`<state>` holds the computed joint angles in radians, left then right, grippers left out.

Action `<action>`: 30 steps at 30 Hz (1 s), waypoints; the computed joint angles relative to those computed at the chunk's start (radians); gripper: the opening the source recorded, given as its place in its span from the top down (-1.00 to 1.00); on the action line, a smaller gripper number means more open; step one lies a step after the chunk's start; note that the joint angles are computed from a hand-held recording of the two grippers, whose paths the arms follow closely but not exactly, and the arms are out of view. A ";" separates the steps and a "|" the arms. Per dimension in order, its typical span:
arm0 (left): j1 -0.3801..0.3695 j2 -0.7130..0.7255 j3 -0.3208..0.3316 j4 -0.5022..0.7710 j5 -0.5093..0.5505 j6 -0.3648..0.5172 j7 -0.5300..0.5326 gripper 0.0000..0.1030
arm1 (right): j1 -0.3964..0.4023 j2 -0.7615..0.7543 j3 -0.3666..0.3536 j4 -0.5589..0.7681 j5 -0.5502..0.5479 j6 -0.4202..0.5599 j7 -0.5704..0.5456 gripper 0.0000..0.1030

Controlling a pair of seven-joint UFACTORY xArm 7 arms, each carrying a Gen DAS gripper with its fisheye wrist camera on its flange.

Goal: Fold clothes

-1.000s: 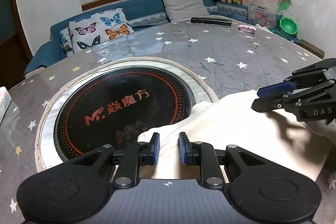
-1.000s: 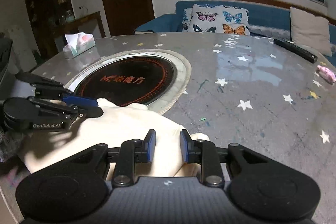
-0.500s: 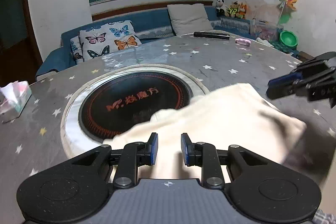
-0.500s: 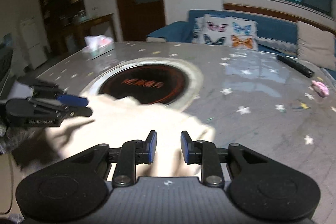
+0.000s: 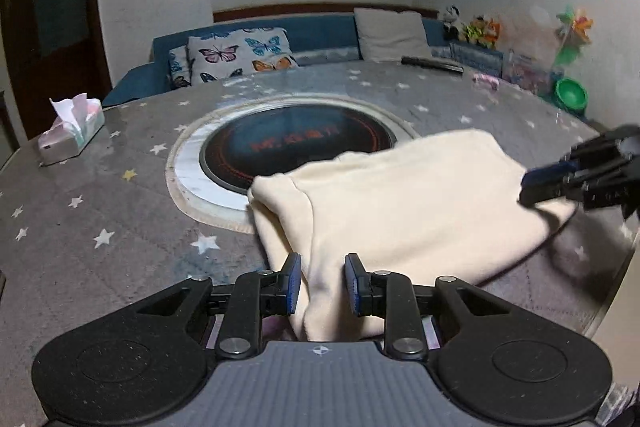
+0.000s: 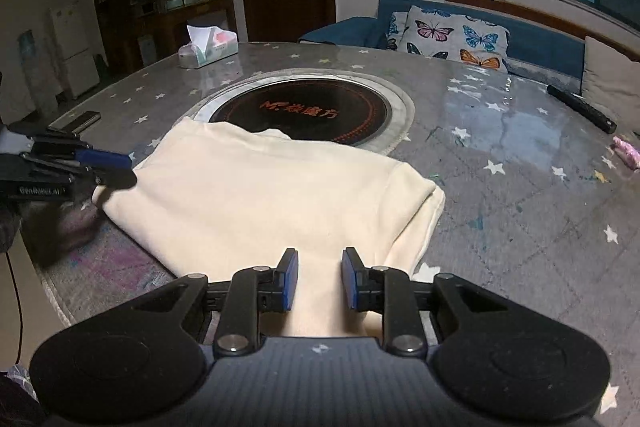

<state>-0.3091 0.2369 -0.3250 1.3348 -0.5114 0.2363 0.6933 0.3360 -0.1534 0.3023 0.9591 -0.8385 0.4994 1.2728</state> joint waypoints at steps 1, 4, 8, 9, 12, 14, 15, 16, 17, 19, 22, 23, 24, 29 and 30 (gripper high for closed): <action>-0.004 0.002 0.004 0.002 0.007 -0.001 -0.008 0.47 | 0.001 0.002 -0.001 -0.002 0.004 -0.002 -0.004 0.55; -0.015 0.009 0.015 0.009 0.037 -0.002 -0.036 0.47 | 0.004 0.010 -0.004 0.005 0.014 0.002 -0.022 0.55; -0.006 0.031 -0.009 0.043 0.032 -0.029 -0.028 0.51 | 0.002 0.009 -0.008 0.027 0.011 0.012 -0.034 0.54; -0.021 0.051 0.005 0.072 0.056 -0.025 -0.057 0.52 | -0.002 0.011 -0.008 0.035 -0.002 0.013 -0.029 0.54; -0.044 0.111 0.026 0.150 0.119 -0.008 -0.125 0.60 | -0.014 0.026 -0.013 0.058 -0.045 0.013 0.002 0.54; -0.065 0.152 0.050 0.201 0.173 0.009 -0.183 0.62 | -0.022 0.044 -0.022 0.076 -0.077 0.011 0.028 0.54; -0.079 0.172 0.068 0.226 0.206 0.020 -0.218 0.63 | -0.024 0.055 -0.028 0.087 -0.093 0.010 0.042 0.54; -0.098 0.184 0.095 0.240 0.249 0.026 -0.258 0.64 | -0.023 0.063 -0.034 0.092 -0.105 0.008 0.054 0.54; -0.117 0.197 0.121 0.253 0.292 0.033 -0.298 0.64 | -0.026 0.078 -0.043 0.100 -0.120 0.005 0.070 0.54; -0.099 0.204 0.106 0.252 0.317 0.019 -0.311 0.64 | -0.021 0.099 -0.063 0.108 -0.098 0.007 0.059 0.54; -0.094 0.202 0.117 0.255 0.360 0.027 -0.357 0.64 | -0.012 0.105 -0.083 0.109 -0.065 0.019 0.037 0.55; -0.084 0.205 0.108 0.263 0.361 0.033 -0.360 0.64 | -0.011 0.103 -0.087 0.109 -0.063 0.016 0.035 0.54; -0.074 0.208 0.099 0.271 0.359 0.040 -0.363 0.64 | -0.010 0.110 -0.089 0.122 -0.074 0.016 0.035 0.54; -0.071 0.264 0.060 0.360 0.357 0.062 -0.343 0.64 | 0.002 0.187 -0.111 0.216 -0.113 -0.007 0.032 0.54; -0.078 0.283 0.058 0.391 0.361 0.074 -0.340 0.64 | 0.009 0.210 -0.120 0.236 -0.110 -0.013 0.025 0.54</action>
